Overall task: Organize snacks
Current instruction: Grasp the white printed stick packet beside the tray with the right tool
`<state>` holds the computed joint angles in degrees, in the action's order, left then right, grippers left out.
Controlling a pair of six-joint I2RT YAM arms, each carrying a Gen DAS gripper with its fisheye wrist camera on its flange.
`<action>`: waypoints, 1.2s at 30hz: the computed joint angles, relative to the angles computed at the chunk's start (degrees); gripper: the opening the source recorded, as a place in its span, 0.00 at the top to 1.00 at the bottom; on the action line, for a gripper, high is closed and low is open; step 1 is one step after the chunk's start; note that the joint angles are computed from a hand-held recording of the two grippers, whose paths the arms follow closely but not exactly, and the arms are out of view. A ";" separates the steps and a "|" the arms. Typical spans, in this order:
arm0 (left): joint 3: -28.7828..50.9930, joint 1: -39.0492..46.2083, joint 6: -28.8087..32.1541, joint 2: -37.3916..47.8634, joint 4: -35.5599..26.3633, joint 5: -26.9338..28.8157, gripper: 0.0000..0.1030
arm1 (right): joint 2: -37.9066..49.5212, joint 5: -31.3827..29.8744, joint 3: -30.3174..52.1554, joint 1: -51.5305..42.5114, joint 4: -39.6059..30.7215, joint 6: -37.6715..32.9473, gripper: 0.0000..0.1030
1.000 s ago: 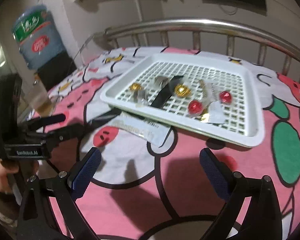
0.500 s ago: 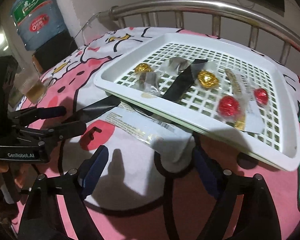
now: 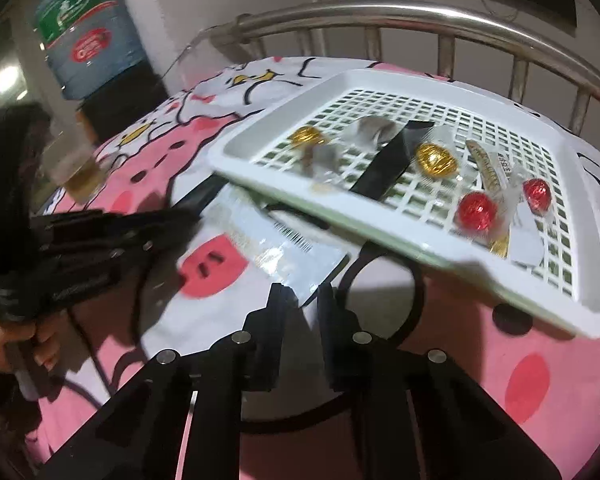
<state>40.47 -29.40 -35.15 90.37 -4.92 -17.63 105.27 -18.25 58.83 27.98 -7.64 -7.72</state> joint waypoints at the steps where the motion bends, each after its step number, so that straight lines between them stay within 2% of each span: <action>1: -0.09 -0.05 -0.04 -0.06 0.22 0.44 0.79 | -0.89 -0.05 -0.96 0.23 -0.14 -0.26 0.87; 5: -0.73 -0.29 -0.54 -0.70 1.11 2.82 0.81 | -3.97 -2.17 -3.94 0.08 -1.54 -0.02 0.90; 8: -1.98 -0.13 -2.06 -2.28 1.13 4.71 0.85 | -7.10 1.79 -6.15 1.41 -1.63 -1.53 0.87; 11: -3.69 -0.28 -3.65 -4.27 1.00 4.73 0.87 | -9.31 3.26 -7.08 1.99 -0.35 -2.31 0.67; 13: -4.94 -0.38 -4.31 -5.86 0.96 4.21 0.87 | -8.87 3.66 -5.64 2.52 -0.57 -3.04 0.58; 15: -5.84 -0.08 -4.83 -6.79 1.07 4.19 0.87 | -7.18 4.61 -3.11 3.84 -0.63 -4.43 0.44; 22: -8.55 1.37 -5.40 -10.31 2.01 4.13 0.87 | 2.46 8.65 8.05 8.06 -4.45 -7.70 0.44; 25: -9.14 2.23 -4.98 -11.03 2.57 4.32 0.87 | 5.42 9.36 11.22 8.76 -5.82 -7.84 0.45; 27: -9.48 2.68 -4.92 -11.06 3.02 4.84 0.87 | 7.19 11.99 12.54 9.84 -6.36 -8.42 0.44; 28: -9.61 2.90 -4.86 -10.92 3.27 5.21 0.87 | 7.29 12.08 12.29 9.96 -6.32 -8.50 0.45; 29: -9.73 3.23 -4.72 -10.61 3.67 5.90 0.87 | 6.91 10.68 11.32 9.58 -5.56 -8.18 0.51; 30: -9.87 3.24 -4.92 -10.53 3.79 6.25 0.87 | 6.79 8.95 11.34 9.01 -6.50 -7.60 0.63; 32: -10.00 3.51 -4.98 -9.89 4.48 7.27 0.87 | 5.46 7.62 10.04 8.27 -7.61 -6.21 0.67; 36: -9.59 2.22 -4.70 -9.53 4.41 6.79 0.87 | -2.27 8.13 0.00 7.91 -5.04 -4.92 0.69</action>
